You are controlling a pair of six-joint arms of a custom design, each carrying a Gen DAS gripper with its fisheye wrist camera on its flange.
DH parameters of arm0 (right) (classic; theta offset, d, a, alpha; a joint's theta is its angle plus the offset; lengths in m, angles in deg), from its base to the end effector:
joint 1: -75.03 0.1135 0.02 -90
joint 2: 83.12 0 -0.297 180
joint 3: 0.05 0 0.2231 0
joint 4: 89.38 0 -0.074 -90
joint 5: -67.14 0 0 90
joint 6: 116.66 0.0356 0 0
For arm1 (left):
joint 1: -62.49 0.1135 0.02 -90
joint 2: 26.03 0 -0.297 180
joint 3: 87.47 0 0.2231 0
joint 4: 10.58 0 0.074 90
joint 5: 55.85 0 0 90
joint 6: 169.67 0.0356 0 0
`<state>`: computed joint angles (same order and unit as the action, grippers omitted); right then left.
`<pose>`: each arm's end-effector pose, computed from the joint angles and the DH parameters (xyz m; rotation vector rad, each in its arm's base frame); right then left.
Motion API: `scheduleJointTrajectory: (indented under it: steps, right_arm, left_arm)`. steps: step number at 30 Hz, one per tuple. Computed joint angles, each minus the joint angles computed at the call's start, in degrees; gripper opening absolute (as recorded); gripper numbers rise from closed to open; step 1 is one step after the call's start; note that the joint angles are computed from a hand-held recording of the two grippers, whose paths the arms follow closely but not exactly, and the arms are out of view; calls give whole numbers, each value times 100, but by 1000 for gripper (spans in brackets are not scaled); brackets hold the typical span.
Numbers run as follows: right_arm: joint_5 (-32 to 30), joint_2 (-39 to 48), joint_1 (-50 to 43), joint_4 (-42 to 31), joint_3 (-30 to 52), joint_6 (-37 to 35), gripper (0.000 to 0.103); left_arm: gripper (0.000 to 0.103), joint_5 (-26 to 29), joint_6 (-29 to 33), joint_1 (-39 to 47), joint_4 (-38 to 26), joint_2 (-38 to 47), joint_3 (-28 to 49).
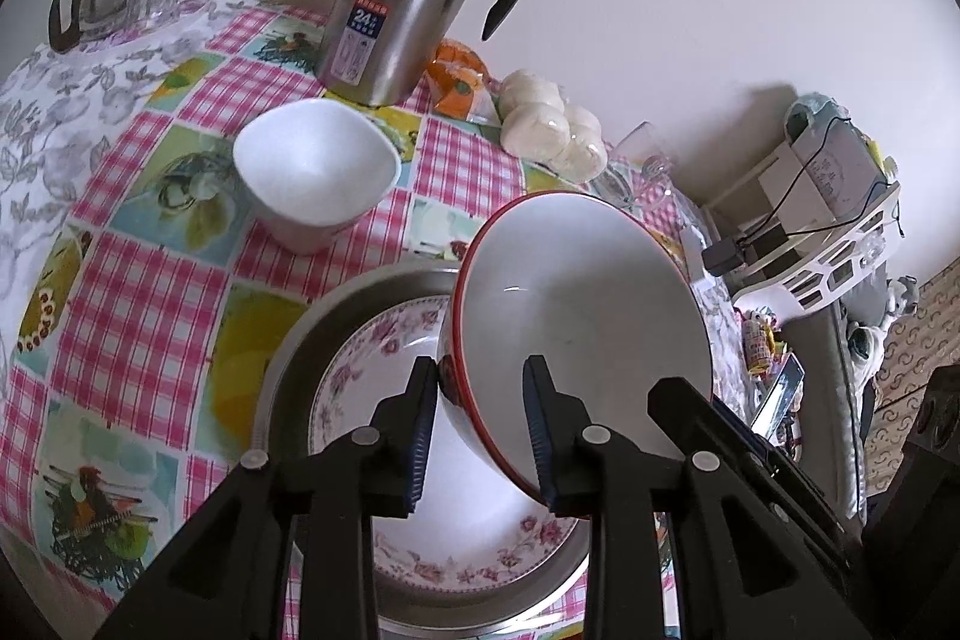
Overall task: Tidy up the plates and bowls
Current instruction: 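Lift the red-rimmed bowl with both tools and carry it over the plate, then lower the bowl onto the plate in the basin and open both tools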
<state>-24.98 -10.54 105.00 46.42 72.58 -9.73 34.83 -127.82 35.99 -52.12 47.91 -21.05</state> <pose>0.2010 0.1174 0.3207 -0.2893 2.3672 0.4418 0.2064 -0.1034 0.2869 -0.4675 2.4749 -0.5819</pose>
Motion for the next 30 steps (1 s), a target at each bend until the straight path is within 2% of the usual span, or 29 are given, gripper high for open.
scheduleJointTrajectory:
  steps: [30]
  right_arm:
    - [-58, 550, 10, -214, -122, 22, 26]
  left_arm:
    - [33, 349, 7, 274, -17, 391, -198]
